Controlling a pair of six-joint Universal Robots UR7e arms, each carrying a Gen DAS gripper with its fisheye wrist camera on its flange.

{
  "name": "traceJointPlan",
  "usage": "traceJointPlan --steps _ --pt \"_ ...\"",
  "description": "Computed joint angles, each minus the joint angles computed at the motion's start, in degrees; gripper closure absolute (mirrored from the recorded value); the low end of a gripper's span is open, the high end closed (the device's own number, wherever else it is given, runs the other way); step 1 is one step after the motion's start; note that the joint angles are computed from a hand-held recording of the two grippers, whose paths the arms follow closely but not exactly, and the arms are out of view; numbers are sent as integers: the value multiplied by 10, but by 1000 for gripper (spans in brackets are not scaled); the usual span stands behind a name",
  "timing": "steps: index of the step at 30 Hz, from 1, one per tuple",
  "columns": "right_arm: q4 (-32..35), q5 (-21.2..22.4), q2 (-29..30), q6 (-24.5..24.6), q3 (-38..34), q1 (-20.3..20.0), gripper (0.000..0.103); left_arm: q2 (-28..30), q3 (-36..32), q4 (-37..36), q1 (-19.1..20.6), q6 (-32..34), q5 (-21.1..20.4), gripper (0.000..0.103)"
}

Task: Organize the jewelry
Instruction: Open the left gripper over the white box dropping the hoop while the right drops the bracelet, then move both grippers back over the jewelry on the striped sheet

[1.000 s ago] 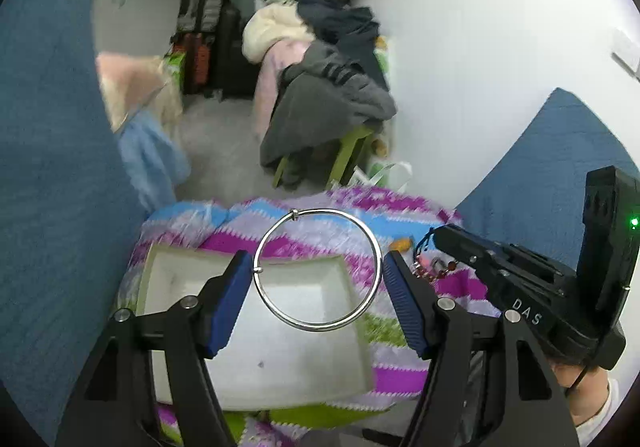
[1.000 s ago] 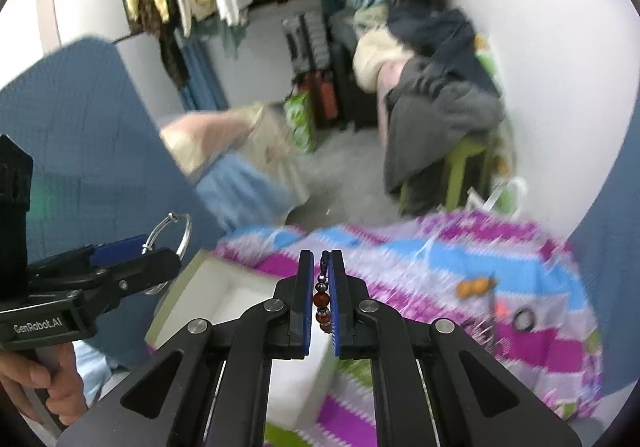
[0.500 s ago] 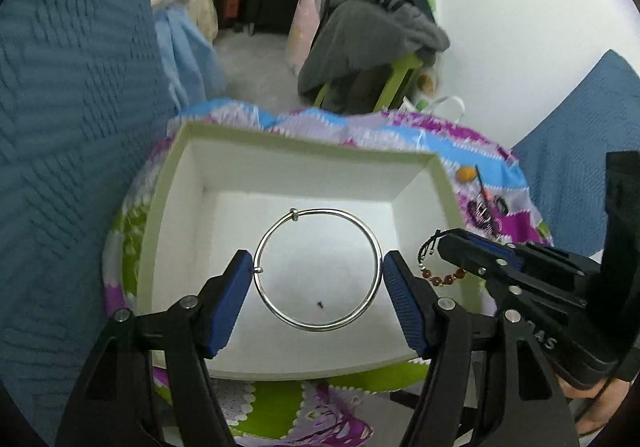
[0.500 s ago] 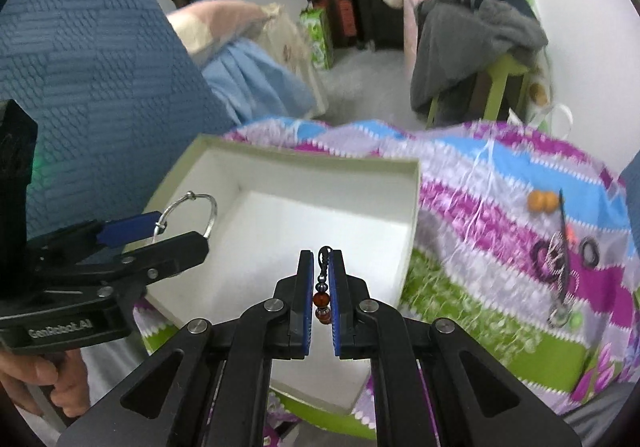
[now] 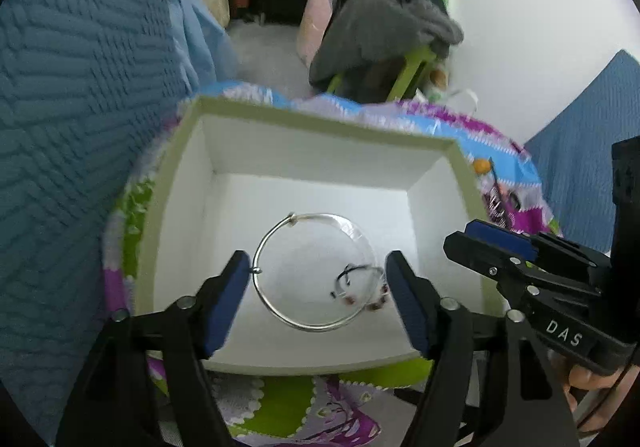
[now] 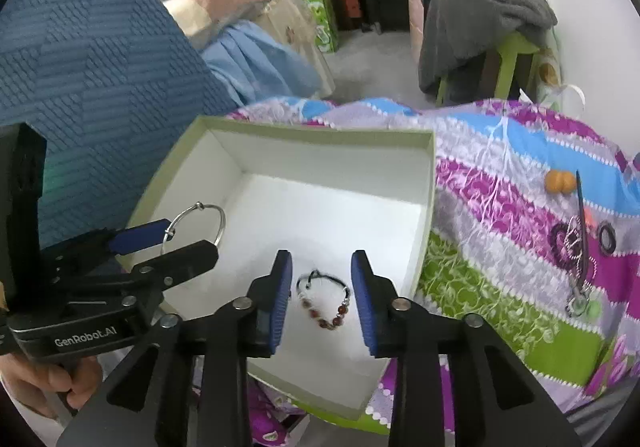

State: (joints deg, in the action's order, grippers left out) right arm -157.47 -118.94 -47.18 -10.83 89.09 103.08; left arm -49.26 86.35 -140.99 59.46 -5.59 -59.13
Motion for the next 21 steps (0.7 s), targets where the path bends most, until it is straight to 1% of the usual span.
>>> traceJointPlan --steps 1,2,3,5,8,13,15,21 --pt "-3 0 -3 -4 0 2 70 -3 4 -9 -4 -1 8 22" --pt "-8 0 -6 -11 -1 5 67 -6 7 -19 -9 0 14 22" --pt "-16 2 -13 -18 2 7 61 -10 8 -21 -13 1 15 22" --pt "-32 8 -25 -28 7 11 55 -14 7 -22 -21 1 16 22" --pt "-48 19 -42 -48 13 15 55 -24 14 -42 -37 4 25 22" --pt "-88 22 -72 -88 29 26 55 -35 24 -76 -66 4 37 22" --pt "-107 20 -83 -104 39 29 55 -39 32 -95 -77 7 33 22" --pt "-157 20 -117 -150 68 31 55 -36 42 -138 -108 7 41 22"
